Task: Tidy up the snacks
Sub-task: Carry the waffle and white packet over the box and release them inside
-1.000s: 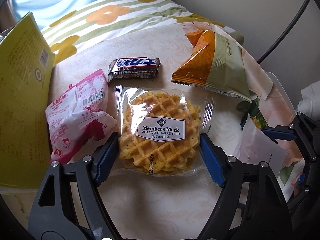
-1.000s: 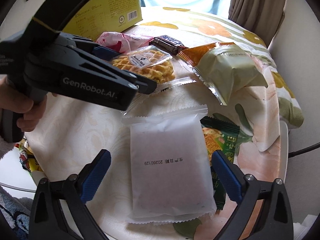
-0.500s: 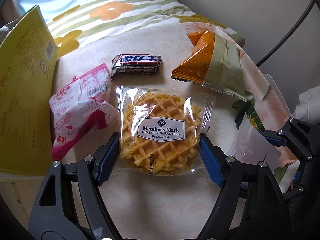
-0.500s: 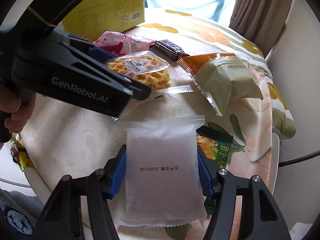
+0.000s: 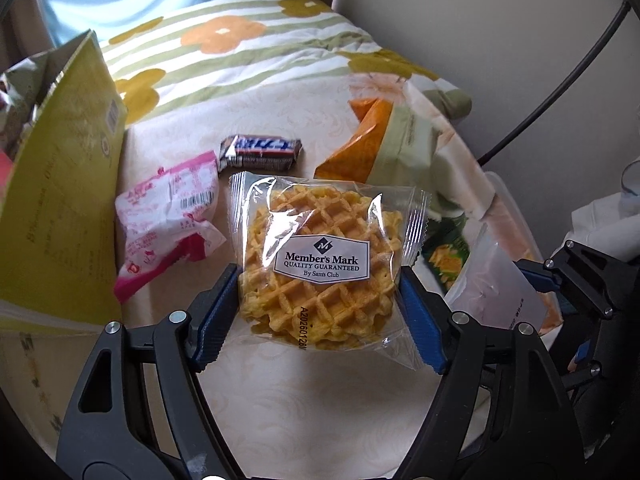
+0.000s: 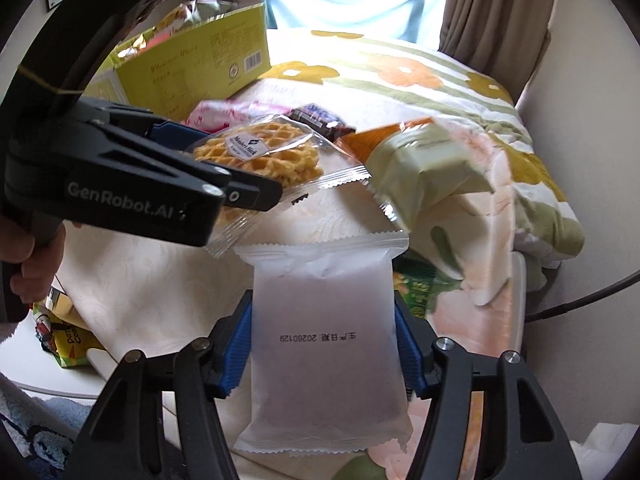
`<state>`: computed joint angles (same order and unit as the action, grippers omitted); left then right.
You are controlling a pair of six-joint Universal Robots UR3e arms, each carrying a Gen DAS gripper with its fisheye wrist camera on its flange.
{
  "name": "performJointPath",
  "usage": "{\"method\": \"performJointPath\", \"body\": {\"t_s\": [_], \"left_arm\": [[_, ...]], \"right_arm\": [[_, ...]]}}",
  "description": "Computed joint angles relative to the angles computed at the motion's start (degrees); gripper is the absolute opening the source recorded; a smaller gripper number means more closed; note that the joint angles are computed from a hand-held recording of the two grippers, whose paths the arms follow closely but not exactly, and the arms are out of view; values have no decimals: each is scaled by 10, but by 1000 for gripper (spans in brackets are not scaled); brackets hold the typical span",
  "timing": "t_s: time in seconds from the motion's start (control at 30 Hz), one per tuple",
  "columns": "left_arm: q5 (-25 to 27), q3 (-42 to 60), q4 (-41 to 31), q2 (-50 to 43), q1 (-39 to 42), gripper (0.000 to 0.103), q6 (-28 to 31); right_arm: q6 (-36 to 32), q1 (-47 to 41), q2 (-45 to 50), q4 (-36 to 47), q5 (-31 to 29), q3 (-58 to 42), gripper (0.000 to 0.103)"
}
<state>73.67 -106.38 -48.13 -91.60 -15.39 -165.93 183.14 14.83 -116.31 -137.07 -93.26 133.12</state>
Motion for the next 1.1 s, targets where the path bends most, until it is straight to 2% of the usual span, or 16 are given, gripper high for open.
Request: {"method": "performJointPath", "body": {"t_s": [0.37,0.5,0.67,0.9,1.1], "left_arm": [[-2,74,-82,98,11,74,-27],[-5,109,-113,123,43,74,-11],[-56,161,-181,146,139,74,36],[-155,247,-307,147,333,74,171],[-188,335,-367,81,465,74,255]], "right_arm": [[9,-7,-49,108,-24,-128,58],[13,21,-14,129,-56,-200,58],[34,68,75,144,-98,-313,58],[76,131,243,141,-127,-491,58],[106,175,453,175,-116,-748,58]]}}
